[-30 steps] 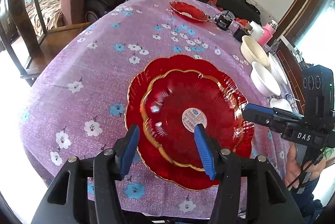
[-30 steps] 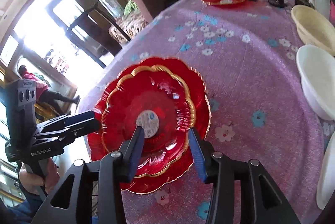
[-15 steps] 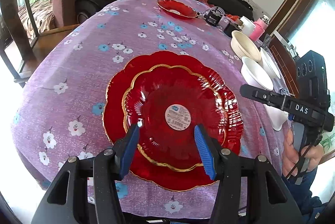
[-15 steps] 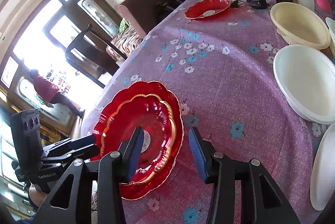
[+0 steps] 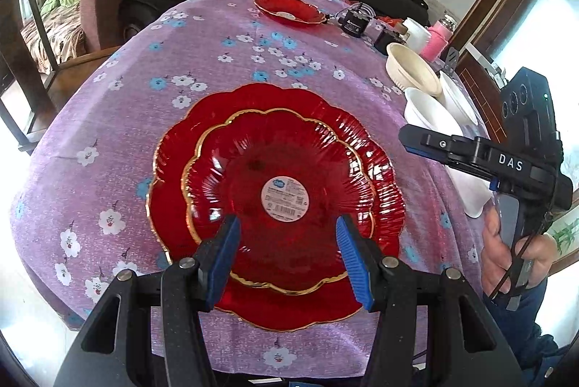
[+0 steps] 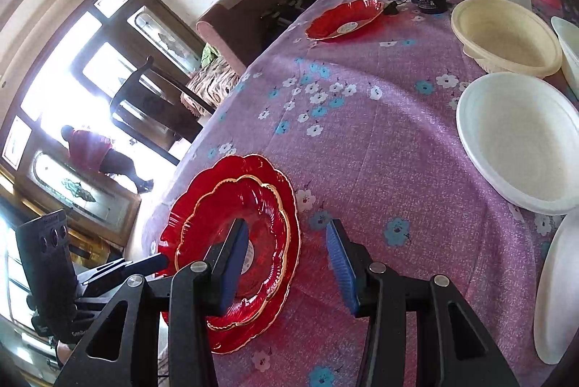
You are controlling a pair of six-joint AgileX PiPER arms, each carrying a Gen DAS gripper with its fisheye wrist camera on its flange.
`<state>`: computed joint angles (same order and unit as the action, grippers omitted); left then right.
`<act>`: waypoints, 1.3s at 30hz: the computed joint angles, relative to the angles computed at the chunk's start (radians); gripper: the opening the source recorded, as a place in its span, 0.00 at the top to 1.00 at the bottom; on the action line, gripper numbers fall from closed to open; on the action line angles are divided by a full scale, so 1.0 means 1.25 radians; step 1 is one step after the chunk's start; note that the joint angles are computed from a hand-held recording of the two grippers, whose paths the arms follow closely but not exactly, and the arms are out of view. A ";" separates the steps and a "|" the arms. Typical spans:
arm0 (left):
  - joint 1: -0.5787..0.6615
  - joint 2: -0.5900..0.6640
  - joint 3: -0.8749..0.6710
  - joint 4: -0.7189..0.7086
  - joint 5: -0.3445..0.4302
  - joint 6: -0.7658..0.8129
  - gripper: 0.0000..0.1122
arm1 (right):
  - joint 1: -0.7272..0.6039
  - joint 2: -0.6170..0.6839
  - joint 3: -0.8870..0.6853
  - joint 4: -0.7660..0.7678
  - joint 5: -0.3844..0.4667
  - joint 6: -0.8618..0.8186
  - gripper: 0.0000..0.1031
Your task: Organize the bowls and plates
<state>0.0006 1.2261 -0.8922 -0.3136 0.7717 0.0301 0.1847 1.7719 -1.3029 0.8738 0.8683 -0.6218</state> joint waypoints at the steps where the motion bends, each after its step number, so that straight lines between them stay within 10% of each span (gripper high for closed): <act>1: -0.013 0.007 -0.010 0.009 0.002 -0.013 0.52 | -0.003 0.000 -0.002 -0.001 0.001 0.003 0.52; 17: -0.332 0.261 -0.324 0.099 0.033 -0.168 0.51 | -0.293 -0.104 -0.075 0.012 0.053 -0.002 0.44; 34: -0.290 0.732 -0.920 0.123 0.207 -0.355 0.53 | -0.357 0.078 -0.138 -0.053 0.032 0.086 0.69; 39: -0.296 0.817 -1.031 0.127 0.251 -0.349 0.76 | -0.338 0.094 -0.149 -0.092 0.019 0.112 0.73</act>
